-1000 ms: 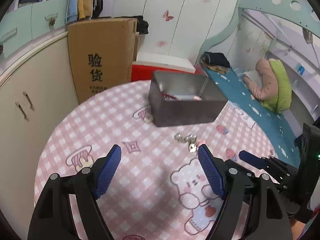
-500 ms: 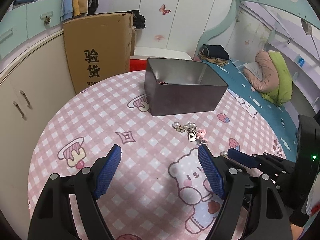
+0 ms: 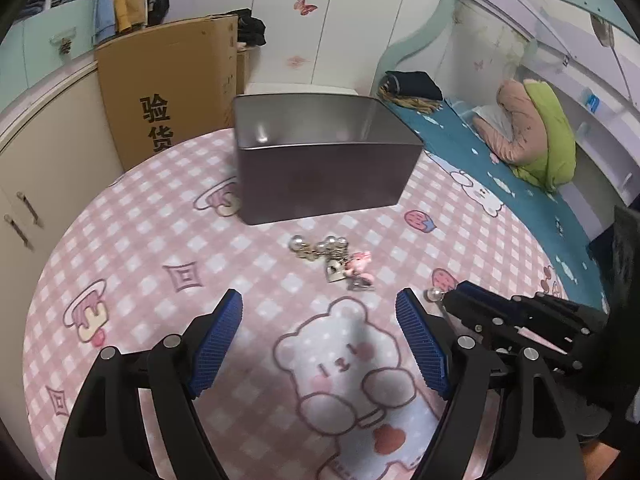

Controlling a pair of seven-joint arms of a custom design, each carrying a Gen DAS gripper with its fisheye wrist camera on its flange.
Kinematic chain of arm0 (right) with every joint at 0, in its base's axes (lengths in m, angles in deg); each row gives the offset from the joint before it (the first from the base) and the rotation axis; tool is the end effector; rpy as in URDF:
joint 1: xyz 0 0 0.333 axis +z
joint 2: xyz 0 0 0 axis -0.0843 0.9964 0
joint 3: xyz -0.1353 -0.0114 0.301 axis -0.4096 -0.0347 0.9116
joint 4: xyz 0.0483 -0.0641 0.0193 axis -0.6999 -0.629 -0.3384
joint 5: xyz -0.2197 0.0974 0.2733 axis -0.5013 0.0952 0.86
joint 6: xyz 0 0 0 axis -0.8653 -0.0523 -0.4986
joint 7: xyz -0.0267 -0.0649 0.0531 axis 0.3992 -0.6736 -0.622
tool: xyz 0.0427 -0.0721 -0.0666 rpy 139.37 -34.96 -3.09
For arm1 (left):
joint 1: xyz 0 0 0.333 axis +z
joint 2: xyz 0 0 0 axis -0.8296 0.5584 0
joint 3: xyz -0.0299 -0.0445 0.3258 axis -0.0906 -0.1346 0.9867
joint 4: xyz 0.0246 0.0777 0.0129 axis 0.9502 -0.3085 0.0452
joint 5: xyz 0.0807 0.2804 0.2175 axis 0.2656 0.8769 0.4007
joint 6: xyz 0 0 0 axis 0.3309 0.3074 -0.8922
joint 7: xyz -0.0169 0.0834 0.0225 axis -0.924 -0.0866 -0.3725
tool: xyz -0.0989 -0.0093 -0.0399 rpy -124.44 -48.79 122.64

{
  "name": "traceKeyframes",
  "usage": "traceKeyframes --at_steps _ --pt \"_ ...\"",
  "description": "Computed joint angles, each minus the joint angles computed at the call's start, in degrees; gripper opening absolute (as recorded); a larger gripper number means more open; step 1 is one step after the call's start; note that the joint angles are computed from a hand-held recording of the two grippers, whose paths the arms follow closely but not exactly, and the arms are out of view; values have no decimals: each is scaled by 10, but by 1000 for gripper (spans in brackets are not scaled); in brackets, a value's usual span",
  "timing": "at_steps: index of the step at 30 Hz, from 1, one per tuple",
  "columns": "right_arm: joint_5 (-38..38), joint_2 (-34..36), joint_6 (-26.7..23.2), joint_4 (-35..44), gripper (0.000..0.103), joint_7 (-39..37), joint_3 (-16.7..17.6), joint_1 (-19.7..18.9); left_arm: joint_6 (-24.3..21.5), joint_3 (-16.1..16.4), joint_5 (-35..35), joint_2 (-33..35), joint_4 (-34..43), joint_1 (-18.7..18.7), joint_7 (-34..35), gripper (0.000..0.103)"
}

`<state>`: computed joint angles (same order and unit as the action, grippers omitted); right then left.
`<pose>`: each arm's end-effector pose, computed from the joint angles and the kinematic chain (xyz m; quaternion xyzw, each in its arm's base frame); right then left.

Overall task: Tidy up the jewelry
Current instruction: 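Grasp the pink bear charm with the left gripper while the right gripper grasps the pearl earring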

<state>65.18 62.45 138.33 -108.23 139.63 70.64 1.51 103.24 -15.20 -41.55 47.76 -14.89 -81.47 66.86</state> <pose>0.6755 0.1883 0.3099 -0.7650 0.5375 -0.1339 0.3285 0.6440 -0.3349 0.3400 -0.6778 0.6483 -0.2882 0.1932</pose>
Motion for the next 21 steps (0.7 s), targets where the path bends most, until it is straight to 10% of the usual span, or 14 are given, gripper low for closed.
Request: traceKeyframes --at_steps 13,21 --pt "50 15 -15 22 13 -51 52 -59 -79 -23 -44 70 113 -2 67 71" --pt "74 21 -51 42 14 -68 41 -53 -130 -21 -63 107 180 -8 94 39"
